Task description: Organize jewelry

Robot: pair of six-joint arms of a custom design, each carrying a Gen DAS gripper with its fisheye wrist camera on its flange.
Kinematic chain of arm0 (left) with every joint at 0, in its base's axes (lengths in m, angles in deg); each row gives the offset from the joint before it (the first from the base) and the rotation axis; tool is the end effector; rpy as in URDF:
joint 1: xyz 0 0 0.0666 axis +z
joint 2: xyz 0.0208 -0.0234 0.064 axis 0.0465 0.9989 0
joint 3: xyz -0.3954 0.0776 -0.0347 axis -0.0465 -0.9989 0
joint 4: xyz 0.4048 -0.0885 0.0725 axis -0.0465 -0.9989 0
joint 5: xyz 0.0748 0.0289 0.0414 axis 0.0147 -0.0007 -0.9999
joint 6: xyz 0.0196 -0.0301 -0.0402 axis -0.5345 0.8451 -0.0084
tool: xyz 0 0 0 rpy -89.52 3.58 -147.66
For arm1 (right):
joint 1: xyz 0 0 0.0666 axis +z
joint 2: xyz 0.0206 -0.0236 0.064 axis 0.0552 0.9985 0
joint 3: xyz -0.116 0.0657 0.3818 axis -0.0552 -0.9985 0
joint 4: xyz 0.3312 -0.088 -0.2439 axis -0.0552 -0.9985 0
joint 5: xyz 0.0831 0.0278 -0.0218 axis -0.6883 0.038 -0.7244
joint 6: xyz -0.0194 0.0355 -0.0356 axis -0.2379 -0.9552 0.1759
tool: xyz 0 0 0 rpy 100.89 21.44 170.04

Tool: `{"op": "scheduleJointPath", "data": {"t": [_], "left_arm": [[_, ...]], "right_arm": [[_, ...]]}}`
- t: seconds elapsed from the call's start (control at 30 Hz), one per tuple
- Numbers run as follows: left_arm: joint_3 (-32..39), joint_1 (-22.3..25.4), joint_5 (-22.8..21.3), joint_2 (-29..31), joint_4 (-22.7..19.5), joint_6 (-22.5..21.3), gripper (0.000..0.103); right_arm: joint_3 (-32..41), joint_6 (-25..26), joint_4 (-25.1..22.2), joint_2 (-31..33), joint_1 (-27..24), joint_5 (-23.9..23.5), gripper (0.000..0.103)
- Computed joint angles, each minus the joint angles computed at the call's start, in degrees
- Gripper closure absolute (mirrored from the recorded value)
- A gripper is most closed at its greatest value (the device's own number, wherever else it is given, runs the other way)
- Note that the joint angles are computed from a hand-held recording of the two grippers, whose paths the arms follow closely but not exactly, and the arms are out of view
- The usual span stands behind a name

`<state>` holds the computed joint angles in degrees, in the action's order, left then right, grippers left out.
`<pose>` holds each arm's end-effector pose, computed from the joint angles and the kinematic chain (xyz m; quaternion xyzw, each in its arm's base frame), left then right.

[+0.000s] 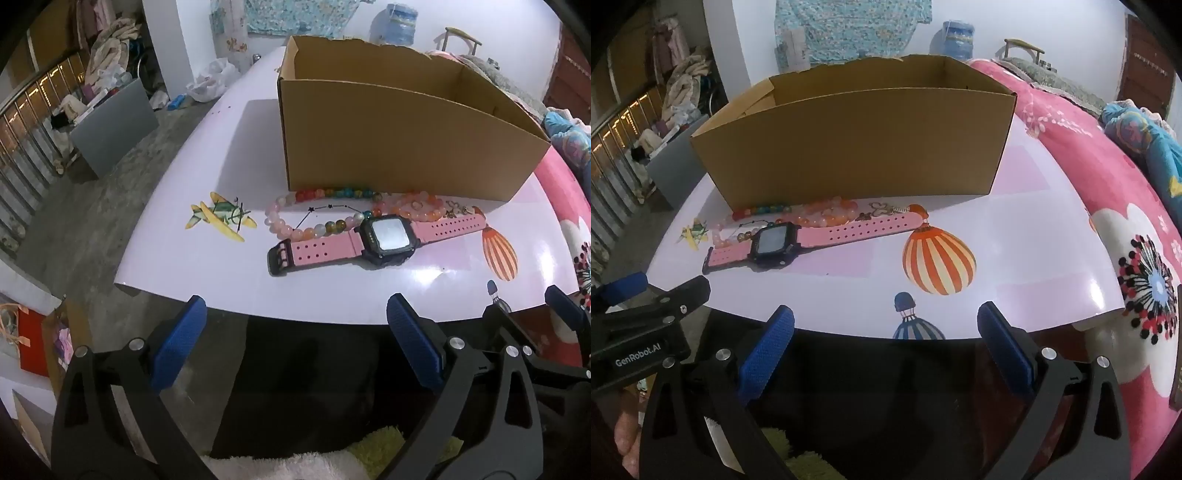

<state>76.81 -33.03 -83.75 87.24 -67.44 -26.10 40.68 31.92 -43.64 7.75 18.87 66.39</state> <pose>0.3396 -0.2236 0.4219 -0.2383 0.9330 0.0821 0.2569 0.4153 0.1219 0.4140 -0.2046 0.9270 0.0980 0.2987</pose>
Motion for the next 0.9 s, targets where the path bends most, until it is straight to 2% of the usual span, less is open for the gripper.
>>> {"op": "scheduleJointPath", "data": {"t": [0.07, 0.1, 0.17, 0.23, 0.33, 0.9], "left_arm": [[-0.04, -0.02, 0.26, -0.17, 0.42, 0.0, 0.009], [-1.21, -1.21, -1.59, -1.46, 1.15, 1.46, 0.009], [-0.71, -1.58, -1.86, -0.81, -0.24, 1.6, 0.008], [0.22, -1.19, -0.7, 0.32, -1.39, 1.26, 0.009], [-0.61, -0.58, 0.13, -0.77, -0.41, 0.8, 0.008], [-0.69, -1.08, -1.46, -1.21, -0.97, 1.21, 0.008]], "right_arm": [[0.23, 0.21, -0.24, 0.04, -0.19, 0.05, 0.006], [0.26, 0.42, -0.19, -0.01, -0.22, 0.27, 0.006], [0.3, 0.63, -0.1, -0.14, -0.3, 0.5, 0.006], [-0.62, -0.22, 0.38, -0.73, 0.76, 1.08, 0.006], [-1.59, -0.58, 0.69, -1.85, 0.78, 0.73, 0.006], [-0.71, -0.69, -0.09, -2.31, 0.2, 0.13, 0.006]]}}
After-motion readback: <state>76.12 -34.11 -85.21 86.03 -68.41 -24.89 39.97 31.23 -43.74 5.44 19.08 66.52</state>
